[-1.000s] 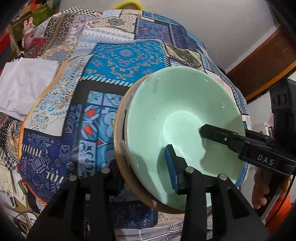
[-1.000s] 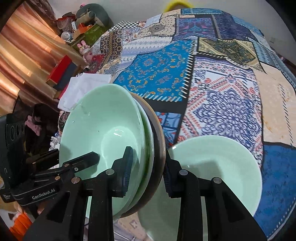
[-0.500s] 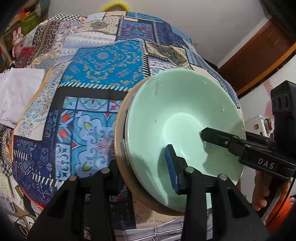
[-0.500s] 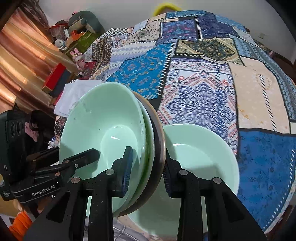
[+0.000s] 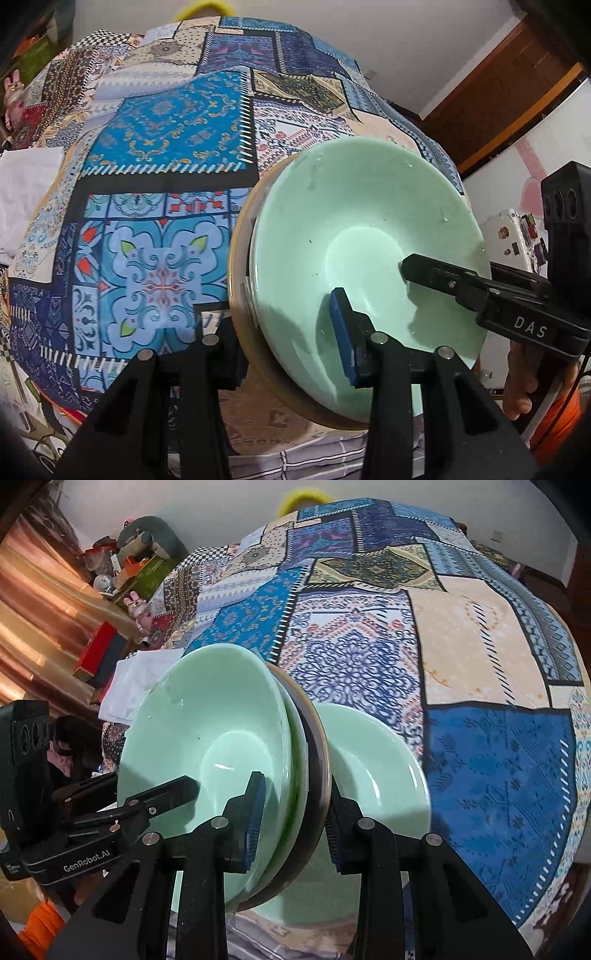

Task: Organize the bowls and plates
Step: 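Lower the pale green bowl with both tools into the white bowl, then open both tools and pull them back from the stack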

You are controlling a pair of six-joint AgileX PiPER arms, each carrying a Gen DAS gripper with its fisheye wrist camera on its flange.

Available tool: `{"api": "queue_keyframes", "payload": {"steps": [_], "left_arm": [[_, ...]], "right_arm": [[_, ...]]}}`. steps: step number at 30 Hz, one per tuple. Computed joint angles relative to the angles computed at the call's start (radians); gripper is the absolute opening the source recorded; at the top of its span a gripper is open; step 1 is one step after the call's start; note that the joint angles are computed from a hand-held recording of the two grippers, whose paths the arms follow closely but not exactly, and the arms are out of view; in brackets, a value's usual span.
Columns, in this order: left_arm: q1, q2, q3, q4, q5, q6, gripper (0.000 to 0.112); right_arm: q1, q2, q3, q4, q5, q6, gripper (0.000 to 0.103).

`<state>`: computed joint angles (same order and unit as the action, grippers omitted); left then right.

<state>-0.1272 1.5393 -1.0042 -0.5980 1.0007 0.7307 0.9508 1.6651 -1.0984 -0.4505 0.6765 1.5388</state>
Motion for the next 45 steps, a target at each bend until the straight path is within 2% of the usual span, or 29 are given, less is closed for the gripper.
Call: {"api": "queue_keyframes", "payload": {"steps": [18, 25, 31, 36, 38, 39, 45], "left_arm": [[-0.112, 0.027, 0.031, 0.026, -0.051, -0.053, 0.04], [-0.149, 0.064, 0.029, 0.045, -0.088, -0.073, 0.041], [-0.137, 0.085, 0.022, 0.011, -0.087, -0.03, 0.041], [-0.133, 0.095, 0.013, 0.01, -0.081, -0.01, 0.042], [-0.126, 0.088, 0.023, 0.011, -0.101, -0.01, 0.049], [-0.119, 0.082, 0.028, 0.008, -0.107, -0.006, 0.054], [-0.077, -0.011, 0.071, -0.014, -0.128, 0.032, 0.054]], "right_arm": [[0.026, -0.069, 0.143, -0.022, -0.043, 0.129, 0.028], [-0.004, -0.069, 0.19, 0.007, -0.105, 0.111, 0.028], [0.022, -0.061, 0.198, -0.095, -0.103, 0.199, 0.033], [0.026, -0.075, 0.236, -0.159, -0.156, 0.255, 0.037], [0.031, -0.087, 0.253, -0.185, -0.167, 0.285, 0.037], [0.035, -0.085, 0.249, -0.191, -0.159, 0.287, 0.037], [0.121, -0.09, 0.207, -0.261, 0.002, 0.33, 0.039]]}}
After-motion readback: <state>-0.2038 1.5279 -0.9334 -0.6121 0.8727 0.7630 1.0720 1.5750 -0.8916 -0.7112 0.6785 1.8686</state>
